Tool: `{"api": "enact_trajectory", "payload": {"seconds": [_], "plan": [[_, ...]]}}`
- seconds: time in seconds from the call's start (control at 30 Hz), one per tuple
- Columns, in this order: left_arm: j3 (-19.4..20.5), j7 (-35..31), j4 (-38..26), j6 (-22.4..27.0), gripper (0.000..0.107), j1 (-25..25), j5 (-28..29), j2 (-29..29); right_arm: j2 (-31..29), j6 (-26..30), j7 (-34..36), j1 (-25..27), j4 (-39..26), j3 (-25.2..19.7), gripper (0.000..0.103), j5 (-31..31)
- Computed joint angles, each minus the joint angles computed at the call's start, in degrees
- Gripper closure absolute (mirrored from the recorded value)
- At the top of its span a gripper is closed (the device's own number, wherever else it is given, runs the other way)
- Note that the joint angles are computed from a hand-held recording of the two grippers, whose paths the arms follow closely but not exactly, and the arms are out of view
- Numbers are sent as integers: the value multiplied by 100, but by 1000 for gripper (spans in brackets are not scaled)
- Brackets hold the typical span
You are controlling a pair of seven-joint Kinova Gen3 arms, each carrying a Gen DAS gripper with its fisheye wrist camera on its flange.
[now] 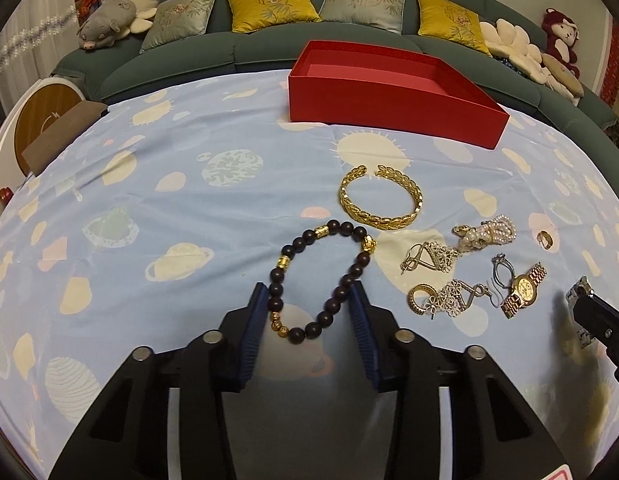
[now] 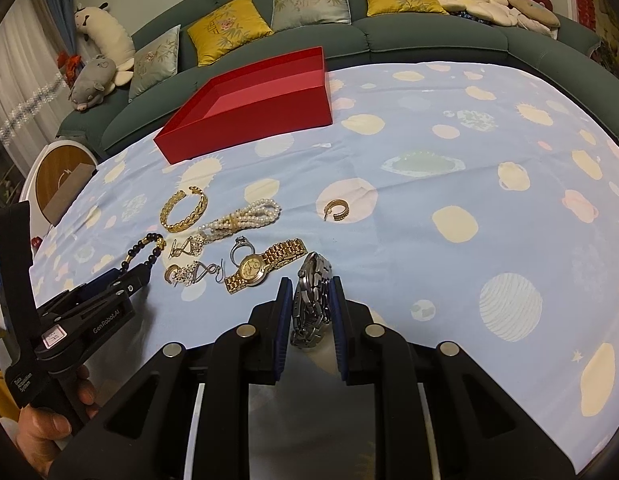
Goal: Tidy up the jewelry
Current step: 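Grasp the black bead bracelet with the left gripper while the right gripper lifts the silver watch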
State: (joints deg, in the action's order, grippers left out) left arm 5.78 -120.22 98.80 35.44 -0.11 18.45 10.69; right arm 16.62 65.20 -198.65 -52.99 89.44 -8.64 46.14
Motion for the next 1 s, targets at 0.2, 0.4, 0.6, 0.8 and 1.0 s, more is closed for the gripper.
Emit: {"api": "enact_trajectory", "payload": {"seconds": [0.2,0.4,0.6,0.8,1.0], "plan": [[59,-491,-190,465,95,-277,507,62,31,5,47,-27,-68,1,85,39],[13,-1173,-248,926,103,-619,1317,-100,67,87,152,-112,-199,13,85,163],[-196,-1502,-311,1336,103,-761,1776,-249,77,67,204,-140,-253,22,85,204],[-343,-1625,-445,1676,103,-884,1991,-285,110,39,277,-184,-344,38,85,273],[-440,-1808,-553,1943,103,-1015,2265,-407,118,-11,394,-272,-501,68,85,520]]}}
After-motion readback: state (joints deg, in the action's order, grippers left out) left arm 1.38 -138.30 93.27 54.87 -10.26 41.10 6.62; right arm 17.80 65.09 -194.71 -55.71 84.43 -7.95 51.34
